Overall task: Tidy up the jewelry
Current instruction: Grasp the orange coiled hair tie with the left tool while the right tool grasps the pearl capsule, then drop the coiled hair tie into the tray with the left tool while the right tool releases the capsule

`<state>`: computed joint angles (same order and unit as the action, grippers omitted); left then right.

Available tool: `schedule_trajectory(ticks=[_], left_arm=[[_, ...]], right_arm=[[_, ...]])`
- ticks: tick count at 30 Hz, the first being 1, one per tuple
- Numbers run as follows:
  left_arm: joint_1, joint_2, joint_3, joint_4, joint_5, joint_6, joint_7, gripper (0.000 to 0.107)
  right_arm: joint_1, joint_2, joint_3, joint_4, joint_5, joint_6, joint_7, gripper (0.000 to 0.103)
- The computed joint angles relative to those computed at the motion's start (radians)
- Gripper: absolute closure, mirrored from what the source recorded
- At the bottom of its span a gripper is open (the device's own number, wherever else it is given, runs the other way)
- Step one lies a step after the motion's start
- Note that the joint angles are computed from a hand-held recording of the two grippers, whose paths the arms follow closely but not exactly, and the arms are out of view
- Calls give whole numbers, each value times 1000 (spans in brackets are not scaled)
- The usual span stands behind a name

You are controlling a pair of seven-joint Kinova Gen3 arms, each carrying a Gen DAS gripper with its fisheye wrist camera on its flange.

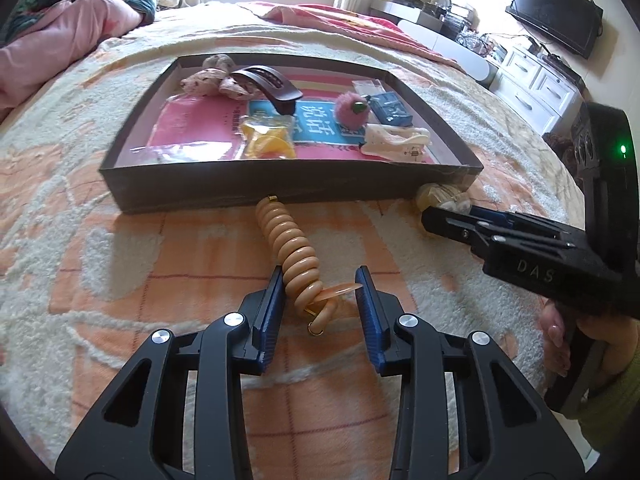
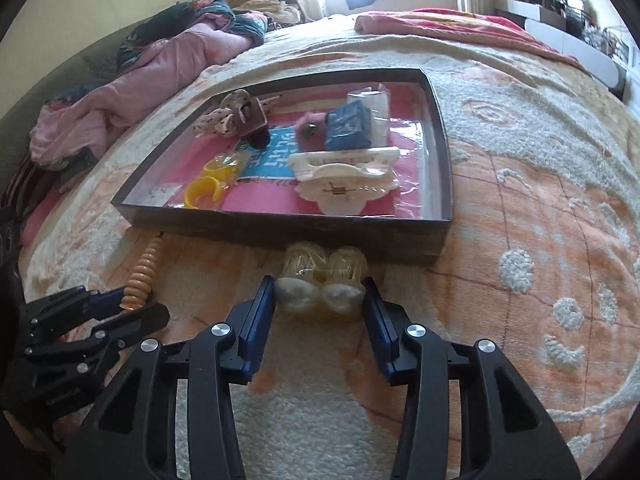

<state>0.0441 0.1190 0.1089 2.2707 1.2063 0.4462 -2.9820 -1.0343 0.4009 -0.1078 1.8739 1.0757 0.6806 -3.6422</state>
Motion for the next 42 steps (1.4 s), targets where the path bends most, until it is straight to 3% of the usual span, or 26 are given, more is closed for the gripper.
schedule_trajectory(ticks=[11, 18, 27, 42], left_arm=[[-58, -77, -67, -3, 2, 85, -17, 80], [-65, -93, -84, -38, 6, 93, -1, 80], [-60, -83, -78, -96, 38, 79, 6, 80], [-33, 25, -13, -200, 20, 4, 49, 79]], right_arm=[[-28, -35, -29, -5, 31, 4, 2, 61], [-35, -47, -44, -51, 62, 37, 41, 61], [-13, -34, -32, -115, 60, 75, 117, 61], [42, 5, 3, -177, 11, 107, 221, 61]])
